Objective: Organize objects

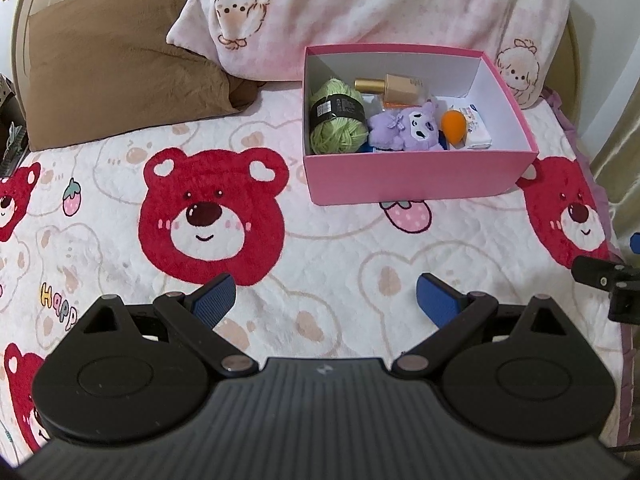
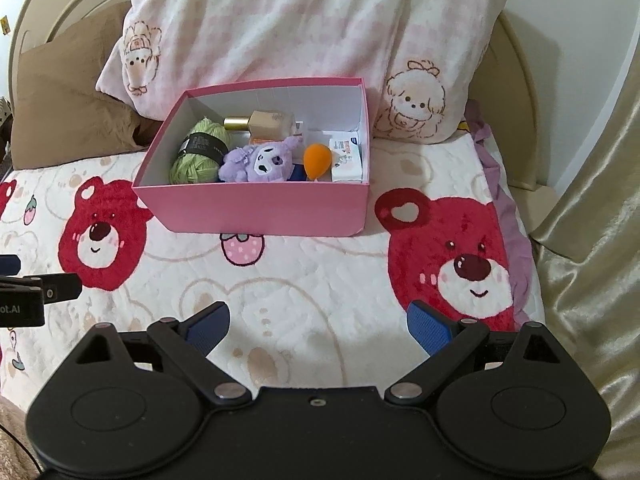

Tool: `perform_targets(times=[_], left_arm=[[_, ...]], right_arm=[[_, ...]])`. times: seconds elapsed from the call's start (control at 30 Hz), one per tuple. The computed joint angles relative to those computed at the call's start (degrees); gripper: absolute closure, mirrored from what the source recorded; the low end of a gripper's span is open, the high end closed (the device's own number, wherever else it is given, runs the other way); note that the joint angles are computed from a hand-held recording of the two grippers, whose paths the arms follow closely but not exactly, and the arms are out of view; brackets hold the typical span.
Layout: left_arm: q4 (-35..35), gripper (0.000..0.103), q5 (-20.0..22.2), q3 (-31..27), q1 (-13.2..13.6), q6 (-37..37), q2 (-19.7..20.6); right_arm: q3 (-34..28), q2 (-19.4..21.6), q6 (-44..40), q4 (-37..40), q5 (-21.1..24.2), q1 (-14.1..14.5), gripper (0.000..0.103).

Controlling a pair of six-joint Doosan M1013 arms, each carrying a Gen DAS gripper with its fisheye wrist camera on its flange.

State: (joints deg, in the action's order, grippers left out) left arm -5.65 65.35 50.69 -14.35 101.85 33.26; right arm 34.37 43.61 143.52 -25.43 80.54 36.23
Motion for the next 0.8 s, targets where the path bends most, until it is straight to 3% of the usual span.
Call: perform_targets(times=[0.8], left_arm=[[0.1,0.005,0.6,-0.1,0.3,-0.8,0.1]], right_arm=[[-2.5,1.5,-1.7,-0.3,3.1,0.4,0.006]])
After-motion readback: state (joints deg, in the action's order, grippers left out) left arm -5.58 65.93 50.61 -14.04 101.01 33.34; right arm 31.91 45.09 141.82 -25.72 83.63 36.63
